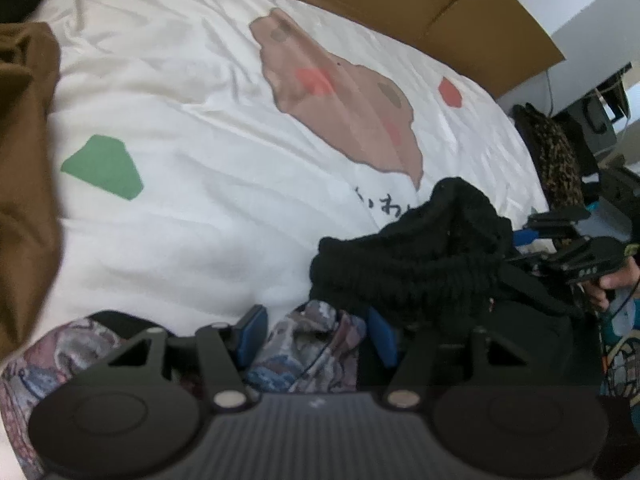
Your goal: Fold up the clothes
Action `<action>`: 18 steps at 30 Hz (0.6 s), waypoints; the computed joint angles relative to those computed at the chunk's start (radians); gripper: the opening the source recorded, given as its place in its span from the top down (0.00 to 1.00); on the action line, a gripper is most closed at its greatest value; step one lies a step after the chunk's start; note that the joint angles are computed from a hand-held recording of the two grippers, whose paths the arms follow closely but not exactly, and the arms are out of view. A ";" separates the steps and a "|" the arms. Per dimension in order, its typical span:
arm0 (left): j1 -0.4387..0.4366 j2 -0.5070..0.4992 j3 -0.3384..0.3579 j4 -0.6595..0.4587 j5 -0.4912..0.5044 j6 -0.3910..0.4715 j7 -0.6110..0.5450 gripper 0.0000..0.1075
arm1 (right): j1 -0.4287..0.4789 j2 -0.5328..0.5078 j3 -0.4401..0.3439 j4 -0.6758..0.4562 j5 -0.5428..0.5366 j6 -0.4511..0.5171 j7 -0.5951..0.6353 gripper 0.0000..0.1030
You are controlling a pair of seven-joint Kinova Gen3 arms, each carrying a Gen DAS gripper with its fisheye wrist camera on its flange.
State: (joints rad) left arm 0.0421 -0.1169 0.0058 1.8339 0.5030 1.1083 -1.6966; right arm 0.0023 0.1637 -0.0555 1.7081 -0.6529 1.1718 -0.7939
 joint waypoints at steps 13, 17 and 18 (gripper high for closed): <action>0.026 -0.043 0.074 -0.109 -0.236 -0.054 0.100 0.92 | -0.075 -0.109 0.011 -0.012 0.178 -0.162 -0.167 0.82; 0.041 -0.016 0.071 -0.165 -0.301 -0.069 0.136 0.92 | -0.098 -0.109 0.007 -0.048 0.225 -0.197 -0.244 0.83; 0.046 -0.012 0.075 -0.179 -0.316 -0.077 0.138 0.92 | -0.108 -0.105 0.003 -0.060 0.245 -0.207 -0.266 0.83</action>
